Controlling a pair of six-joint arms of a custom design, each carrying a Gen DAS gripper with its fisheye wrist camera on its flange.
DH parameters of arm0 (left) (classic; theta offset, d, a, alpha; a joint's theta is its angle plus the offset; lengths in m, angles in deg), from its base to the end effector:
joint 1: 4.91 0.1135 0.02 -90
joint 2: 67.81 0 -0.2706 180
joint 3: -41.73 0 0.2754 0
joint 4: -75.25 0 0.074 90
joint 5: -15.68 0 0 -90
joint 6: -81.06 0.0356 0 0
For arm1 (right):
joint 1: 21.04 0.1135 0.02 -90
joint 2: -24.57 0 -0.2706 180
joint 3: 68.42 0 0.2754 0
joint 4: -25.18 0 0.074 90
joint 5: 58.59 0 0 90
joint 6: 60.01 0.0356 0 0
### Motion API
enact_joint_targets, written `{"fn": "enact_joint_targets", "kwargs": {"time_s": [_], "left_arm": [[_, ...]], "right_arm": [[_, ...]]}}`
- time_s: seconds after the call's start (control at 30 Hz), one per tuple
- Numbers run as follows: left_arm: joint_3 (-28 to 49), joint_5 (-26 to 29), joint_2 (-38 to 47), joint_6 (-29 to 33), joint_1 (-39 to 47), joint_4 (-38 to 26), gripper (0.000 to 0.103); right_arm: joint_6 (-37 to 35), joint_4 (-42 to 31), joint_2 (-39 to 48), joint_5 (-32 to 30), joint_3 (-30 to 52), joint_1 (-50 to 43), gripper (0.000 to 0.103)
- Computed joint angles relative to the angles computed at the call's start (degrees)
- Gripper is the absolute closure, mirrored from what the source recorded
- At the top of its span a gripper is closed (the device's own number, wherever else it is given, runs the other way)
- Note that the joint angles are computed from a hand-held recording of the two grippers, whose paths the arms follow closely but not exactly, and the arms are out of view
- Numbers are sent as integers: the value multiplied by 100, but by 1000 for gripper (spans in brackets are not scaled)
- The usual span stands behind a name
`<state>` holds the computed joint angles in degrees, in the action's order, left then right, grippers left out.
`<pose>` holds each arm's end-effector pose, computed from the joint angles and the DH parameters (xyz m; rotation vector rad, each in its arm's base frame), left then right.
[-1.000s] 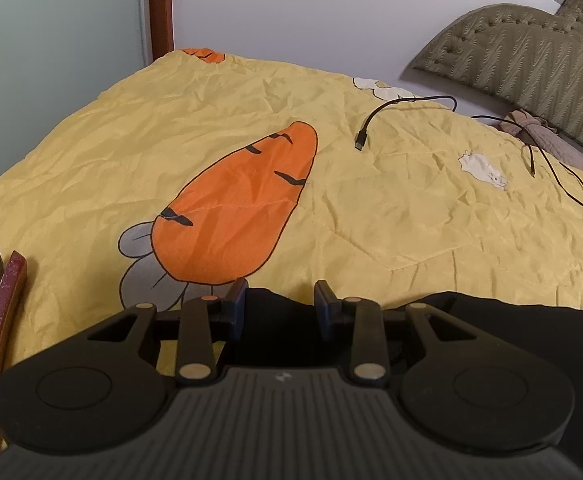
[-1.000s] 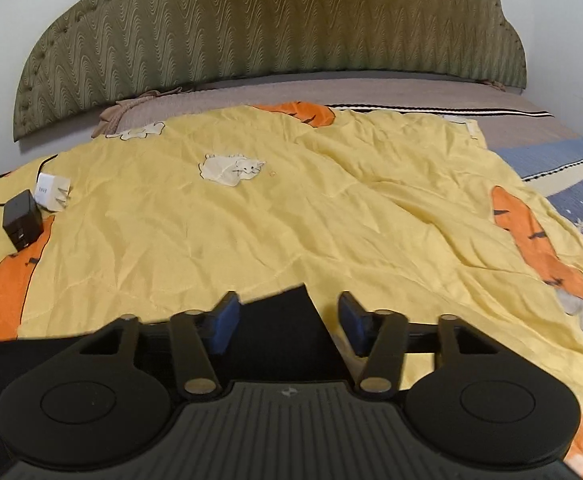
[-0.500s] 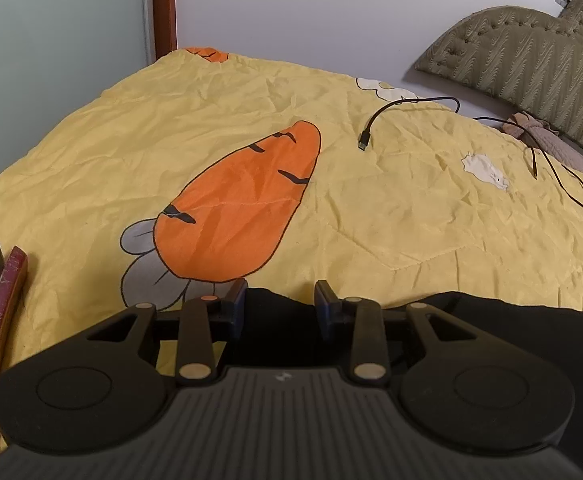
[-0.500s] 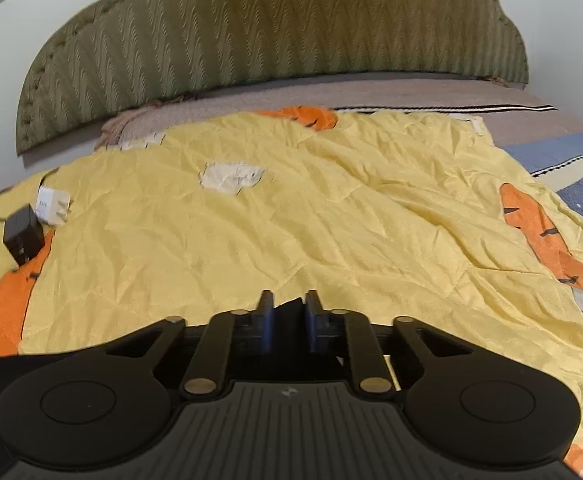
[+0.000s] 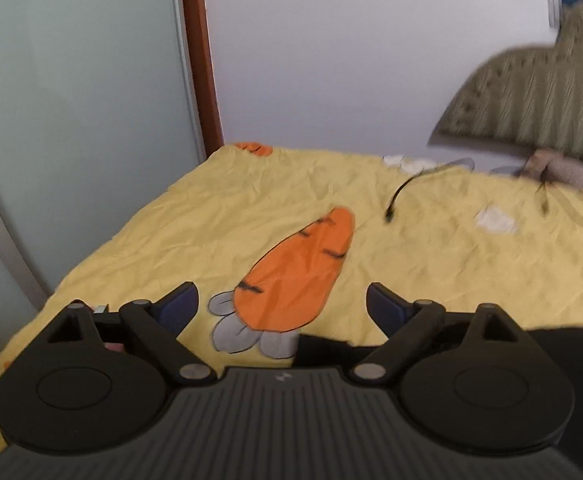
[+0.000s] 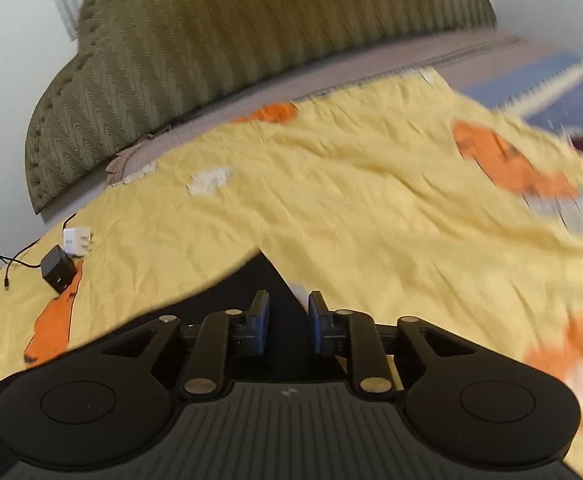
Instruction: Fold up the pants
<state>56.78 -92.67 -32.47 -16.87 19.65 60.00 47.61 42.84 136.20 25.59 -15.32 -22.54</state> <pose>0.1275 0.0706 0.1119 -0.7887 2.0551 0.5138 0.3462 -0.0055 0.0586 0.3283 2.2699 0.2624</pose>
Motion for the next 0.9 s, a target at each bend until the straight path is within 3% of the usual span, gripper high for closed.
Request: {"fn": "enact_joint_targets", "kwargs": {"time_s": [0.07,0.17,0.27,0.37,0.47,0.53,0.63,0.77,0.9], "left_arm": [[96,7,-878,-44,-335,-878,13],[186,-684,-1670,-351,-1377,-1795,12],[237,-986,-1869,-736,-2023,-2229,12],[233,-790,-1682,-1050,-2190,-2291,12],[237,-475,-855,-1358,-2366,-1825,13],[292,-572,7,-1660,-2796,-1255,13],[612,-733,1442,-2040,-3515,-412,13],[1394,-820,3298,-2058,-4371,582,13],[2581,-327,5033,-2103,-4534,975,13]], "right_arm": [[19,182,-178,-124,-340,-175,82],[259,745,-457,-613,-929,-502,82],[105,835,-740,-641,-1235,-555,82],[251,863,-880,-929,-1406,-698,82],[580,988,-771,-1376,-1490,-945,80],[594,1022,-730,-1269,-1531,-997,79],[670,1011,-634,-1604,-1547,-1231,78],[556,921,-687,-1579,-1569,-1286,78],[440,826,-687,-1643,-1367,-1193,77]]}}
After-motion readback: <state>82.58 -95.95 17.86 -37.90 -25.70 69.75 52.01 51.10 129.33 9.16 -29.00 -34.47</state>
